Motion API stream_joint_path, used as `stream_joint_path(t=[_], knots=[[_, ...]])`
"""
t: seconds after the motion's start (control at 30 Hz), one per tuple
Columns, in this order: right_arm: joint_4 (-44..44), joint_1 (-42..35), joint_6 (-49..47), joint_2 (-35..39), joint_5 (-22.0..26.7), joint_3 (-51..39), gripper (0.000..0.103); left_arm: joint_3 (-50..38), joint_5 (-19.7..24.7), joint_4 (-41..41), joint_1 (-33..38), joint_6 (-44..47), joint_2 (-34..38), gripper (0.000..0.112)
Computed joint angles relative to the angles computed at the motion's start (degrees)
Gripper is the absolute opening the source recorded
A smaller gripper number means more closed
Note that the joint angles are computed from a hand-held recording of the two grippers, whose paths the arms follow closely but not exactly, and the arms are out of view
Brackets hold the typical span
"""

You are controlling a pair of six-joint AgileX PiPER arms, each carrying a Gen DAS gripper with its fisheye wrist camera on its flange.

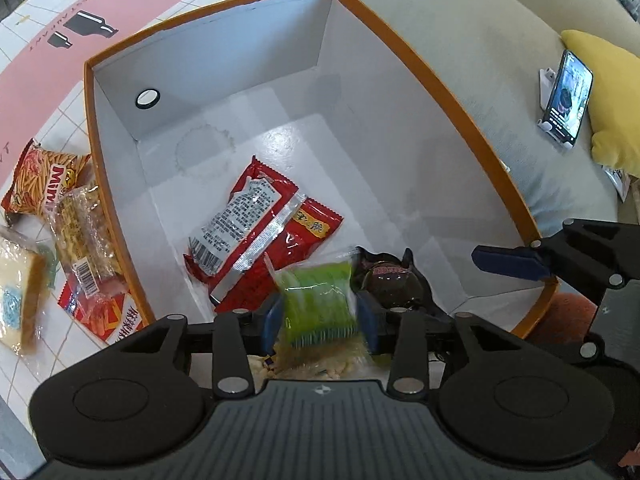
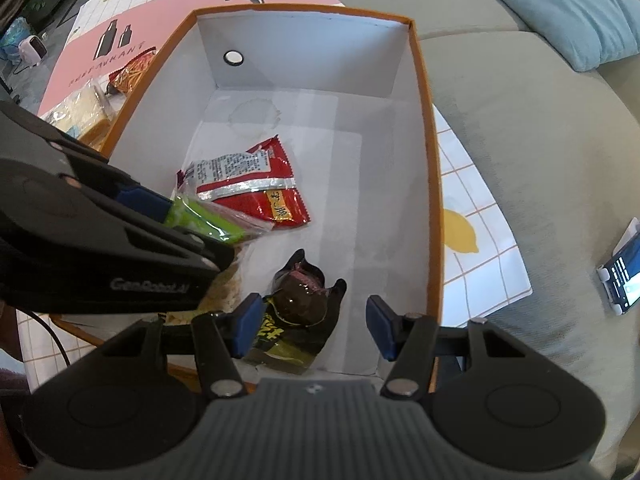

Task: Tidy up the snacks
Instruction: 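Release the black bag with the right gripper while the left drops the green raisin bag in, then withdraw from the box and grasp the small brown bag with the right gripper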

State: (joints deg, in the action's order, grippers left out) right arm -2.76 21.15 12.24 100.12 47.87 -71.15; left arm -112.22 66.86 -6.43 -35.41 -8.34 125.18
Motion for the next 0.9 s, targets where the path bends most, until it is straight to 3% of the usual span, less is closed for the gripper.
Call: stream_joint_path(t=[0.1, 0.3, 0.47, 0.67, 0.9], knots=[[-0.7, 0.8, 0.9, 0.3, 0.8, -0.7, 0.056, 0.7, -0.3, -0.4, 0.4, 0.8, -0.8, 0.060], [-4.6, 3.4, 6.8, -1.9, 0.7, -0.6, 0.056, 9.6, -6.3, 2.5, 0.9, 1.7, -10.7, 0.060], [-8.9, 7.6, 16.7, -6.4, -3.7, 1.7, 0.056, 16.6, -9.9, 3.9, 2.5, 3.2, -19.5, 0.061], [-16.7, 15.0, 31.5, -10.5, -9.9, 4.4, 0.056, 23.5, -11.0, 5.5, 4.9, 2.5, -28.0, 0.062], [-31.6, 25.3, 51.8, -9.5, -11.8, 3.6, 0.056, 35.1, -16.1, 10.1, 8.1, -0.1, -37.5, 0.062]])
